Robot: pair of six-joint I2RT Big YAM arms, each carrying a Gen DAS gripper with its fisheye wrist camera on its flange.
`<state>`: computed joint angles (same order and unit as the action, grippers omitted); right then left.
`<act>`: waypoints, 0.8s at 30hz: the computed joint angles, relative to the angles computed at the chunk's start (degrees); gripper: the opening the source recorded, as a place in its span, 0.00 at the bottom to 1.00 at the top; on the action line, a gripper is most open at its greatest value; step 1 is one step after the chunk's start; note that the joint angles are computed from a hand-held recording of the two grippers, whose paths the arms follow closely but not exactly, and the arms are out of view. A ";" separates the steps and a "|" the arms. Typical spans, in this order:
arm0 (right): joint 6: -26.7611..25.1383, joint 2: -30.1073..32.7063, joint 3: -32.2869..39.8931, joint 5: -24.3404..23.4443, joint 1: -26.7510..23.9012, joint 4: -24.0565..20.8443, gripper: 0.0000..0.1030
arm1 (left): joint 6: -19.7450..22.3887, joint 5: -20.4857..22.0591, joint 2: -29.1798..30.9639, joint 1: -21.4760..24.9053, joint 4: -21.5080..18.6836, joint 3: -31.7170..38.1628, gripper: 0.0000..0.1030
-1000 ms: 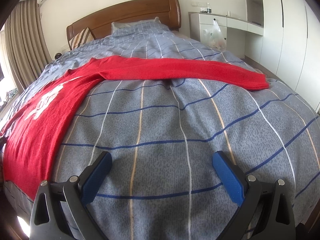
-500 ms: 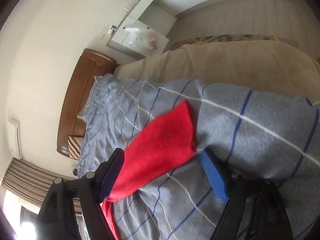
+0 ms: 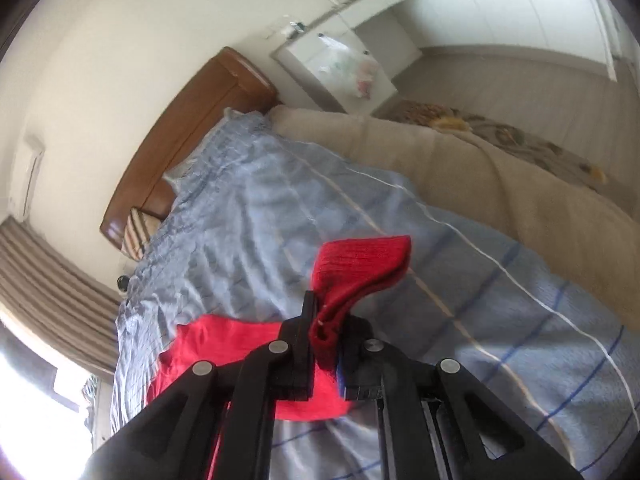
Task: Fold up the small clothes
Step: 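Grasp a sleeve cuff with the right gripper and fold it across the rabbit print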
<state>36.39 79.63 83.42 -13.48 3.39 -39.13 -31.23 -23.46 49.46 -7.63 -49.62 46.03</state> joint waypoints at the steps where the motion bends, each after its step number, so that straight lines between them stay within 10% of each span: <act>1: -1.56 0.85 2.96 0.27 2.30 -0.49 0.08 | -0.01 0.08 -0.01 0.04 0.03 -0.01 1.00; 12: -13.58 24.03 36.64 1.38 29.09 -8.99 0.12 | 0.09 -0.24 0.28 -0.27 0.63 -0.03 1.00; 15: -13.95 31.53 43.17 -4.07 32.59 -15.57 0.67 | 0.06 -0.05 0.12 -0.33 0.90 -0.16 1.00; 24: -22.20 14.42 10.31 -0.40 32.98 -3.30 0.71 | 0.07 -0.01 -0.08 -0.27 0.89 -0.23 1.00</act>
<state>14.19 94.04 93.74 -13.88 36.37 -42.43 -31.17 -23.46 49.38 -7.90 -48.73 45.81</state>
